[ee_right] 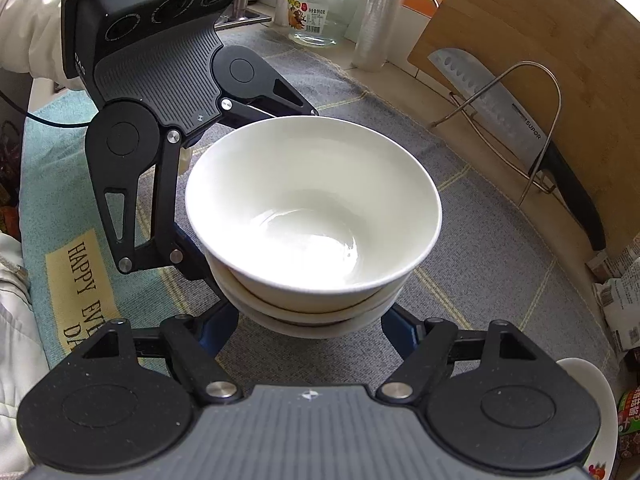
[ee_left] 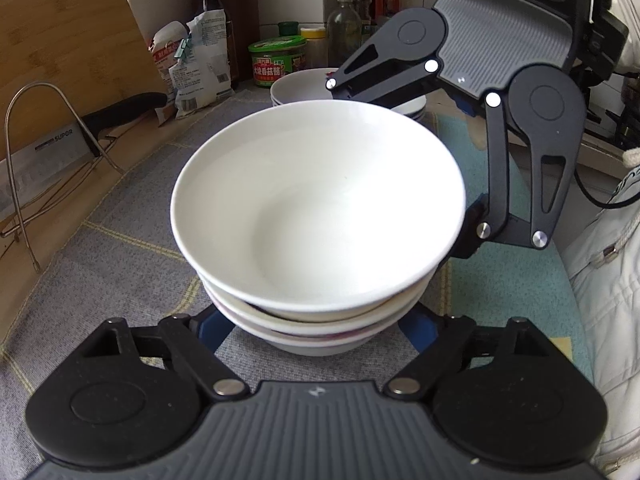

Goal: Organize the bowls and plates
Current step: 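Lift the bowl stack with both tools and carry it over the plate stack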

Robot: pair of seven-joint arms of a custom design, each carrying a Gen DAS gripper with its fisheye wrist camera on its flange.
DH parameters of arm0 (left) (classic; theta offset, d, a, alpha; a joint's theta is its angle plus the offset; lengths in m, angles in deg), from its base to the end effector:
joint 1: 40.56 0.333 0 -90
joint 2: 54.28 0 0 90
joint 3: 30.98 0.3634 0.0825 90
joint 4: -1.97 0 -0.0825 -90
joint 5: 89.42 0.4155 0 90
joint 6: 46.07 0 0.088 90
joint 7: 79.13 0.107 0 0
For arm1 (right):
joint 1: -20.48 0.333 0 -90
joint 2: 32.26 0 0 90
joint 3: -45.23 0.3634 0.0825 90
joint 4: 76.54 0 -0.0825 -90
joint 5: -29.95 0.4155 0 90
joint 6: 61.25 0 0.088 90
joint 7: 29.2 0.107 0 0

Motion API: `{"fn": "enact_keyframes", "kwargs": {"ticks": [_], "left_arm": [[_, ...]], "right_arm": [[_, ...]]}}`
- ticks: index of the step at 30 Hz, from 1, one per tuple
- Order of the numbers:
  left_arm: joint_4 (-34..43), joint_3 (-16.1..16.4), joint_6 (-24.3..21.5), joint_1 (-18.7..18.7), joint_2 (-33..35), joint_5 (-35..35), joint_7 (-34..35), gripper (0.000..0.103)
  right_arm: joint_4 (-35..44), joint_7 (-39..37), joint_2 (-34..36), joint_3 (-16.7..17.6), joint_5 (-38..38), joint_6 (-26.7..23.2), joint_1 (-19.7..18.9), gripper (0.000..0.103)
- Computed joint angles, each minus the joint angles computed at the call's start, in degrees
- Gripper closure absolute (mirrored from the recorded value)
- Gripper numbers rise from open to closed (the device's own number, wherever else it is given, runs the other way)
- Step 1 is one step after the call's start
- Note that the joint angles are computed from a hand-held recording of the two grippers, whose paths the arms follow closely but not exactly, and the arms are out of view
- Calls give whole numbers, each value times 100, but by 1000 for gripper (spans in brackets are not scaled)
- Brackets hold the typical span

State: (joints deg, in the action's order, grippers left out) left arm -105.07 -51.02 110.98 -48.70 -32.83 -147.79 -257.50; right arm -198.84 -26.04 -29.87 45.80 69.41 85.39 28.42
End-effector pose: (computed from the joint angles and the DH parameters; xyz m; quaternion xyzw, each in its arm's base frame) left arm 0.6445 -0.2809 0.3904 -0.1834 0.8961 -0.3865 0.1178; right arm 0.6006 0.0804 0.4549 -0.9343 0.1981 -0.1542 0.2531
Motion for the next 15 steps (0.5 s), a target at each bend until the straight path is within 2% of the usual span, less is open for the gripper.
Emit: {"fn": "enact_keyframes", "kwargs": {"ticks": [6, 10, 13, 15], "left_arm": [[23, 83, -23, -75, -4, 290, -226, 16], [14, 83, -29, -63, -31, 394, -302, 16], [7, 17, -149, 67, -87, 162, -215, 10], [66, 85, -338, 70, -83, 181, -398, 9]], "right_arm": [[-75, -87, -3, 20, -86, 181, 42, 20], [-9, -4, 12, -4, -64, 8, 15, 20], [-2, 15, 10, -1, -112, 5, 17, 20], [31, 70, 21, -8, -132, -60, 9, 20]]}}
